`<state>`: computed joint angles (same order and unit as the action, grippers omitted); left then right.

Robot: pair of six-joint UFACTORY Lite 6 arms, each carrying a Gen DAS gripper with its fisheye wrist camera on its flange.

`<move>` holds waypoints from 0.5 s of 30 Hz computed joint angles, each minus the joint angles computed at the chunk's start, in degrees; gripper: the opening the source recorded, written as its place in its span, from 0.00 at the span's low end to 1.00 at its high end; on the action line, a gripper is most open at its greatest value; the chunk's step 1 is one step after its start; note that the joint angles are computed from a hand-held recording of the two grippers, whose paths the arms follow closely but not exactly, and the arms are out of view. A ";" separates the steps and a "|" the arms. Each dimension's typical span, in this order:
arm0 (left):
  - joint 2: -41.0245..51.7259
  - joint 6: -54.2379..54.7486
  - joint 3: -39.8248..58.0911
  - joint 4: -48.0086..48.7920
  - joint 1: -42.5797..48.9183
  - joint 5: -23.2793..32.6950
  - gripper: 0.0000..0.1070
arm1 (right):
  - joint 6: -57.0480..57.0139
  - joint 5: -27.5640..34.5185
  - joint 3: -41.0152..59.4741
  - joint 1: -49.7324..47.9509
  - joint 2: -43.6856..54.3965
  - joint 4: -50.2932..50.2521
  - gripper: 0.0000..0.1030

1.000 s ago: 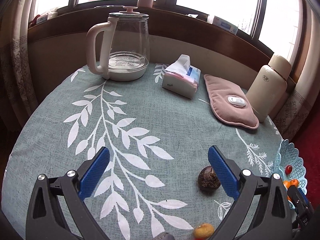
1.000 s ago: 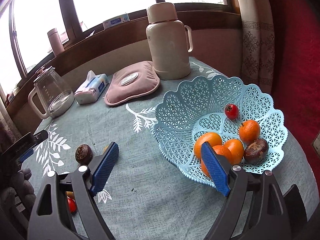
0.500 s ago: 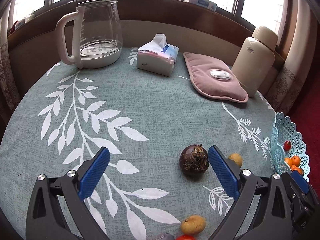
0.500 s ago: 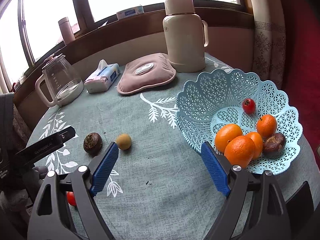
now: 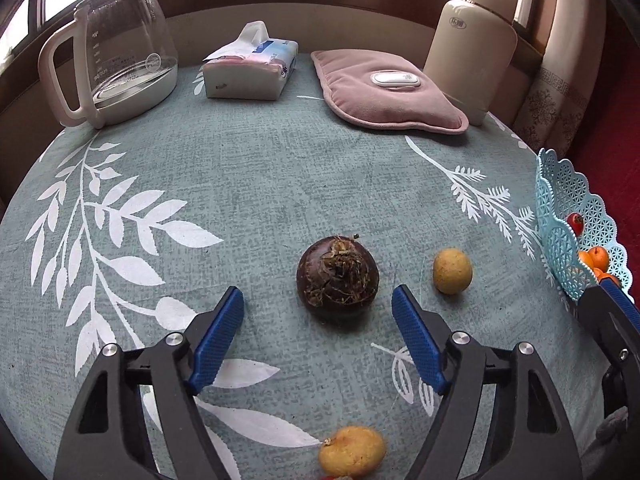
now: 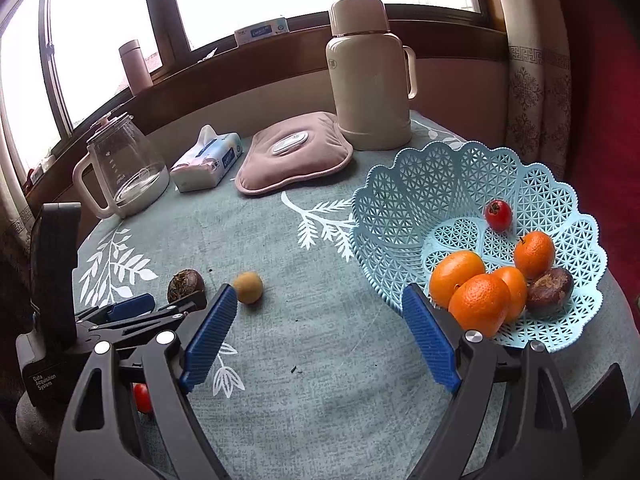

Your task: Organize fruits

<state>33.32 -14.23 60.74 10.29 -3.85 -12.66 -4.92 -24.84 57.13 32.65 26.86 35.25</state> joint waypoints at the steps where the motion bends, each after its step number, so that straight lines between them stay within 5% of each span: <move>1: 0.13 4.22 -0.04 -4.12 -0.47 -0.27 0.70 | -0.08 -0.19 0.01 0.07 0.10 0.05 0.84; 4: 0.52 10.37 0.17 -10.54 -1.06 -0.68 0.62 | -0.17 -0.50 -0.14 0.08 0.07 -0.01 0.84; 11: -0.65 5.60 -1.36 -5.65 -0.74 -2.07 0.41 | -0.41 -0.83 -0.12 0.27 0.14 0.44 0.84; 15: -1.87 2.81 -2.54 -3.73 0.10 -2.56 0.39 | -0.99 -0.92 -0.08 0.47 0.16 1.09 0.84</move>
<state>31.45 -11.42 58.19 6.55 -3.75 -15.22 -5.91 -25.76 57.05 33.12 27.02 36.34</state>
